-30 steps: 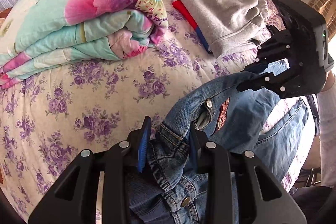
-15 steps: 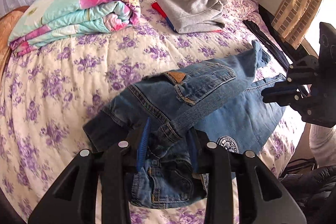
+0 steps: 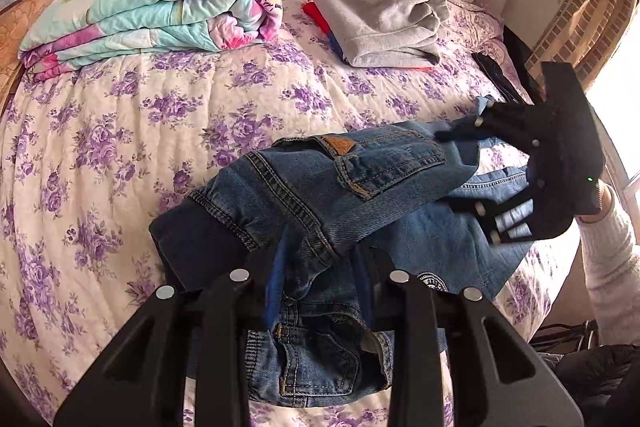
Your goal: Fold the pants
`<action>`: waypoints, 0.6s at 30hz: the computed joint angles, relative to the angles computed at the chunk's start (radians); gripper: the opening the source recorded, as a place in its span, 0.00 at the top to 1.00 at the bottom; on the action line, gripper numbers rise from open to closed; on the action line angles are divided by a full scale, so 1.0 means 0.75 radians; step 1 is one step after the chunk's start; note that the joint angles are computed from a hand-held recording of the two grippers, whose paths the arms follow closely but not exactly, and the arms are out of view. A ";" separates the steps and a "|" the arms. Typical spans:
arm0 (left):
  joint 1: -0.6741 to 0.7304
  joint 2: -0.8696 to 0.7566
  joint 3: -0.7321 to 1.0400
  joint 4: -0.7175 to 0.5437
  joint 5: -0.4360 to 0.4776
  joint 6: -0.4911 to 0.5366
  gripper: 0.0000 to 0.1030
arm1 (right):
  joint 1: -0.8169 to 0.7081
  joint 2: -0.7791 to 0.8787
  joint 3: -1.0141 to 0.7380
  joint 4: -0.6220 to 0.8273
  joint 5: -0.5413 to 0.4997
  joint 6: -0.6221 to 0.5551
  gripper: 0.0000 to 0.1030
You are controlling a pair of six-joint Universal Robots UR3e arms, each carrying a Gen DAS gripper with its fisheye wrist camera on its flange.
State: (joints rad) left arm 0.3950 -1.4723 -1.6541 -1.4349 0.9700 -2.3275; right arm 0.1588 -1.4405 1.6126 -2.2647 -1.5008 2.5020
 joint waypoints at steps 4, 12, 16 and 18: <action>-0.020 0.010 -0.003 0.034 0.021 -0.005 0.81 | -0.006 -0.072 -0.005 0.012 0.024 0.114 0.93; 0.182 0.273 -0.082 -0.206 -0.044 0.296 0.82 | 0.203 -0.241 -0.008 0.273 -0.097 0.157 0.93; 0.248 0.378 -0.225 -0.263 0.026 0.472 0.82 | 0.305 -0.241 0.149 0.237 -0.134 0.271 0.92; 0.223 0.344 -0.323 -0.187 0.093 0.466 0.82 | 0.311 -0.197 0.247 0.147 -0.122 0.328 0.90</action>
State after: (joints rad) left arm 0.5626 -1.2145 -1.8960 -1.5753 1.0395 -1.9781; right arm 0.3918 -1.5880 1.7977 -2.1545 -1.5926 2.7483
